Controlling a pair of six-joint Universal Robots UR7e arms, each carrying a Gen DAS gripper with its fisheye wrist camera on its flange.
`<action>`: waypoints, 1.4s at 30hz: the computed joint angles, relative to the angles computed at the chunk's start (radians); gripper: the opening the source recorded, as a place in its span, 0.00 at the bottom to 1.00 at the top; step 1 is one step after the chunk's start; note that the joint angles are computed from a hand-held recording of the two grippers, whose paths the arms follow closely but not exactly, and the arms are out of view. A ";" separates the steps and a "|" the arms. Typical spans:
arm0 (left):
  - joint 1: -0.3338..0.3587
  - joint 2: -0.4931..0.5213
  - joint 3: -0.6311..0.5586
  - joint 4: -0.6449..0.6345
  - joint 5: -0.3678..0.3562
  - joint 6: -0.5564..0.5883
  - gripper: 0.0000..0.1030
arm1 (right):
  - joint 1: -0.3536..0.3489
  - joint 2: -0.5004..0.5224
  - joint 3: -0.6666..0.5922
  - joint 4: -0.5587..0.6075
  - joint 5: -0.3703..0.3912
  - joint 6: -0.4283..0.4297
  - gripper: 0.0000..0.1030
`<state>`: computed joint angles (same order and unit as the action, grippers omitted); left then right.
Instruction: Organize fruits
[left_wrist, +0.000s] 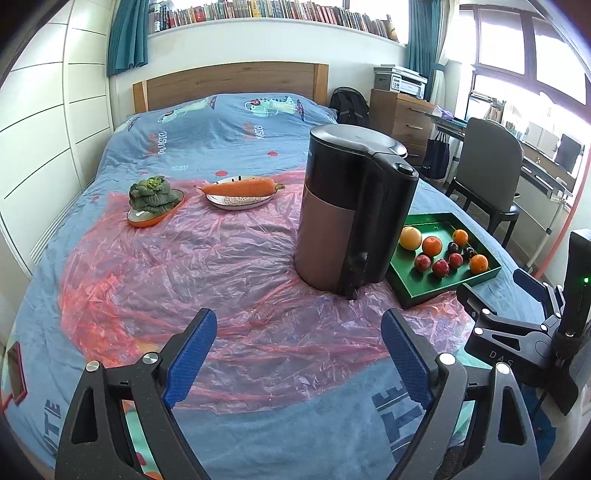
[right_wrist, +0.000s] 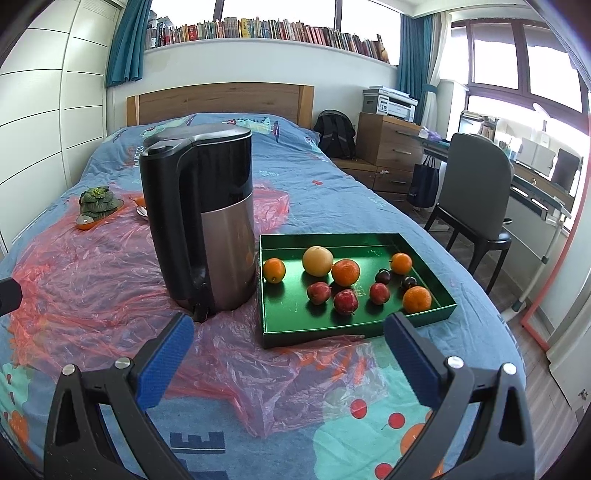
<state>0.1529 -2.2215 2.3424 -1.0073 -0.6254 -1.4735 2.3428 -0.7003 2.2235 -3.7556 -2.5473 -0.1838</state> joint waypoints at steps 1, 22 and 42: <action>0.000 -0.001 -0.001 0.000 -0.001 0.000 0.85 | 0.000 -0.001 -0.001 0.000 -0.003 -0.002 1.00; 0.029 0.023 0.024 -0.102 -0.010 0.083 0.96 | -0.045 -0.043 0.020 -0.043 -0.013 -0.053 1.00; 0.016 0.038 0.031 -0.099 -0.016 0.088 0.99 | -0.072 -0.063 0.030 -0.059 -0.004 -0.066 1.00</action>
<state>0.1685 -2.1840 2.3731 -1.1068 -0.6410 -1.3852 2.2711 -0.7632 2.2538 -3.8143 -2.5510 -0.2497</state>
